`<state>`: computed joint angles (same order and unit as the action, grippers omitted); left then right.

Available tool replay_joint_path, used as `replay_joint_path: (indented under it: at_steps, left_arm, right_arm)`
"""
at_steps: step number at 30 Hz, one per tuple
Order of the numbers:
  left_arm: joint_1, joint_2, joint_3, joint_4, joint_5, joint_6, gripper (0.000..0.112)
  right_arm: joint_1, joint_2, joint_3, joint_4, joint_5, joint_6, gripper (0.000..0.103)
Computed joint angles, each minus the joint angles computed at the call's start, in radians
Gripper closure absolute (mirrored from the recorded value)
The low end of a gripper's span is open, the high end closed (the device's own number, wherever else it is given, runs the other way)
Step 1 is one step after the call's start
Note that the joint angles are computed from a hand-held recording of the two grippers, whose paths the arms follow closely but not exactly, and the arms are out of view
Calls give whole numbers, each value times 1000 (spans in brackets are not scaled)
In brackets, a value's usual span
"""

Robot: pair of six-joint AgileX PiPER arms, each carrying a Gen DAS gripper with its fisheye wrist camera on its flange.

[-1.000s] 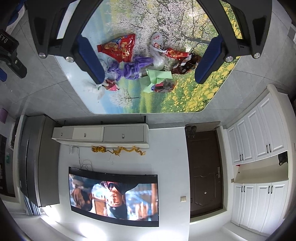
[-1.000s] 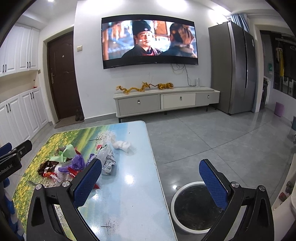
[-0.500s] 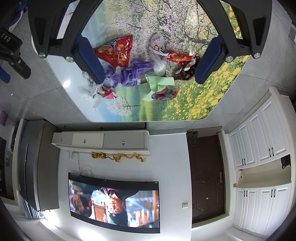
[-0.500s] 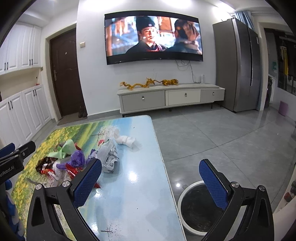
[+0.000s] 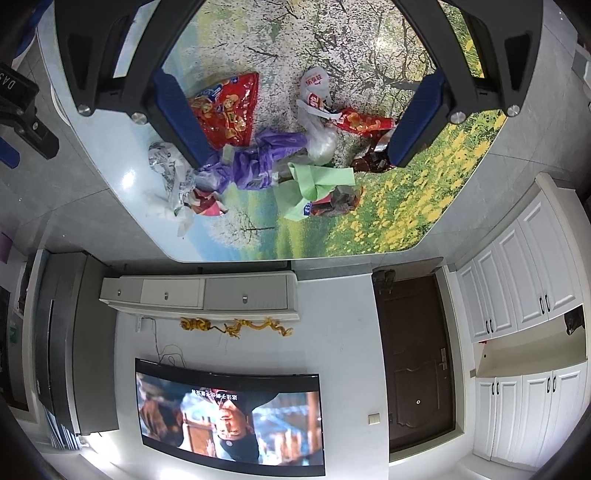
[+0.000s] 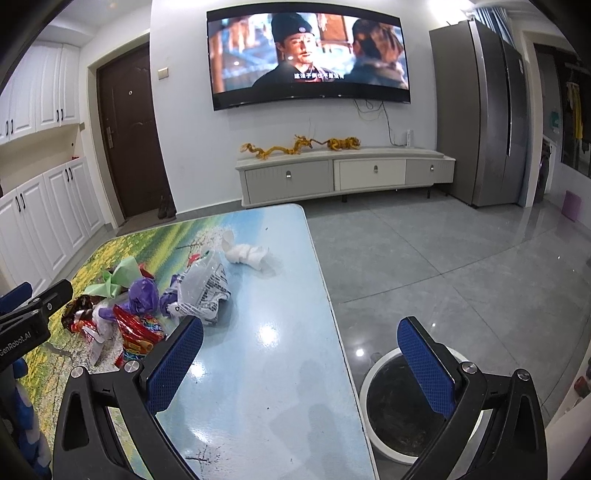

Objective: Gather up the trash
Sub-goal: 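Move both tools toward the trash pile on the table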

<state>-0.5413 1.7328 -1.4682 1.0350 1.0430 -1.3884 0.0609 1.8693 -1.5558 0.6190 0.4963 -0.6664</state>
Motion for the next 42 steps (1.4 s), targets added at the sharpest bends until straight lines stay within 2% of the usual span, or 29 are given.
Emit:
replay_joint_path:
  at_steps: [12,24,33,42]
  left_arm:
    - [21,7,20,38,-17,-54,14]
    - [67,16,45,-3,-48,-45,14]
    - [86,7,68,-16,-72,-51,14]
    - [91,-3,81,-31,-65,-48,14]
  right_arm:
    - [10,46,-41,-13,20,-11,1]
    - [51,96,-81,-57,43,18,1]
    - [67,99,-79,-74,51,21,1]
    - [77,90,-69,-73,49,10,1]
